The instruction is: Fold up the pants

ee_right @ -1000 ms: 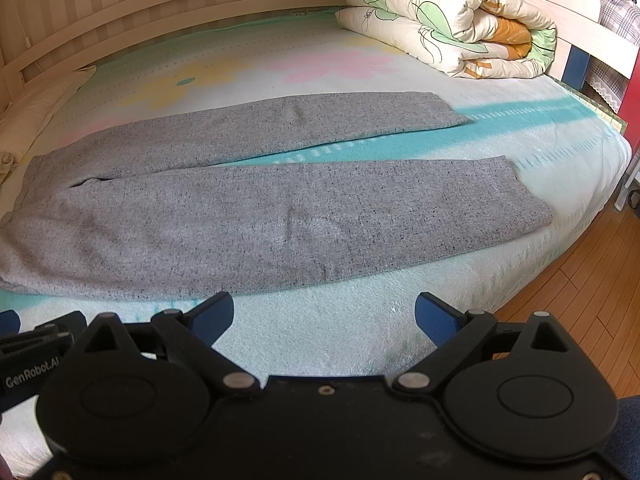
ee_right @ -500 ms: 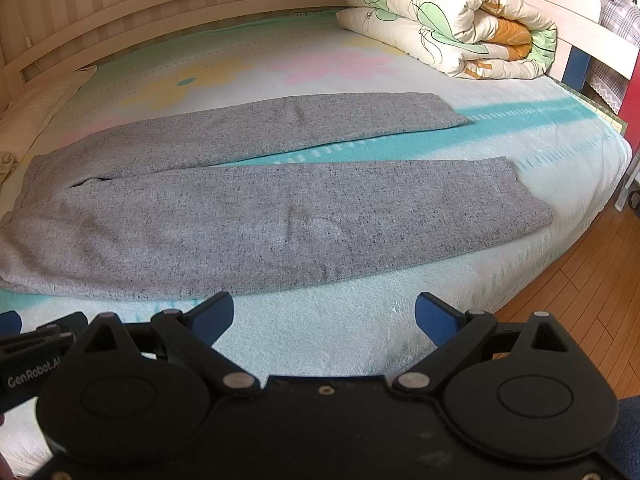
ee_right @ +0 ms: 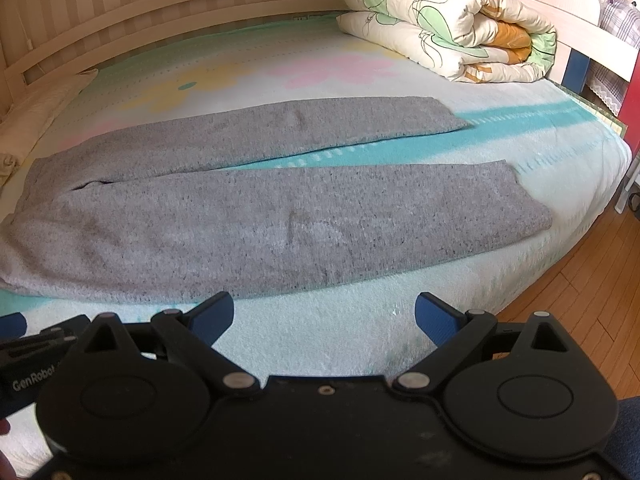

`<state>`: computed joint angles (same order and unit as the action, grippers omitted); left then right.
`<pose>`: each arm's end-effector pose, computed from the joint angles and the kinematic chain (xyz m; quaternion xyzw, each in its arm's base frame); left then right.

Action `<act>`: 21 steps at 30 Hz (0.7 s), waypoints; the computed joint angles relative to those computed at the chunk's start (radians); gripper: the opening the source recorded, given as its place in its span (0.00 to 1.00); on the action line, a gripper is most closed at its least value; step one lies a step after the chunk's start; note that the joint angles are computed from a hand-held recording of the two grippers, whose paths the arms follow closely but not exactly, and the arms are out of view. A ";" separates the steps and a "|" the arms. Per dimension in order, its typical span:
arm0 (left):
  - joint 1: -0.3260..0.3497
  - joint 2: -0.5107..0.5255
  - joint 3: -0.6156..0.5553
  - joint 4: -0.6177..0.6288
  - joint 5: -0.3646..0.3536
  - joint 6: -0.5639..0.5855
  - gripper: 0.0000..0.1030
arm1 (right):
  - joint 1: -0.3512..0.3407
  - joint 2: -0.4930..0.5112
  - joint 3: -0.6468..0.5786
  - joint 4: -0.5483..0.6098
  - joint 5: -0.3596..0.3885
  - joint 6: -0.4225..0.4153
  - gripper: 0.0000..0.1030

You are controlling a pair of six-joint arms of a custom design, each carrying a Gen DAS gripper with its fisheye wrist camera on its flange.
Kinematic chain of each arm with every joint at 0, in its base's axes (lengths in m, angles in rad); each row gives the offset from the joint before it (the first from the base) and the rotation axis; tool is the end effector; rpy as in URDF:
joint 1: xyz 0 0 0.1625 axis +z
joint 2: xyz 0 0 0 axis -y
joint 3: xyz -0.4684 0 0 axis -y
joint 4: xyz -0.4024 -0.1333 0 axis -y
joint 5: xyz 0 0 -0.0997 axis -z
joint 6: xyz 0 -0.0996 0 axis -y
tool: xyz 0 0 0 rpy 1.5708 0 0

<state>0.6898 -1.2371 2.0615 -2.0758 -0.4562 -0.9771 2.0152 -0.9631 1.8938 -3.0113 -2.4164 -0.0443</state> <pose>-0.2498 -0.4948 0.2367 0.0438 0.8410 -0.3375 0.4207 0.3226 -0.5409 0.2153 0.1131 -0.8813 0.3043 0.3434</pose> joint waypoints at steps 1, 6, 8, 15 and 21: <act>-0.002 -0.002 0.006 -0.005 0.010 0.000 0.70 | 0.001 0.002 -0.001 -0.001 -0.006 0.003 0.98; -0.009 -0.019 0.041 -0.059 0.062 0.037 0.70 | 0.005 0.005 -0.008 0.017 -0.033 0.036 0.98; -0.005 -0.035 0.050 -0.076 0.063 0.056 0.70 | 0.003 0.000 -0.003 0.015 -0.031 0.045 0.98; 0.026 -0.083 0.047 -0.002 0.089 0.013 0.70 | 0.005 0.008 0.004 -0.054 -0.022 0.012 0.98; 0.064 -0.127 0.045 0.045 0.136 -0.003 0.70 | 0.006 0.017 -0.028 -0.027 -0.011 -0.025 0.98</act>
<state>0.7539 -1.3641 2.1066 -2.0307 -0.3197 -0.9802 2.0217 -0.9458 1.8654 -3.0379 -2.4270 -0.0691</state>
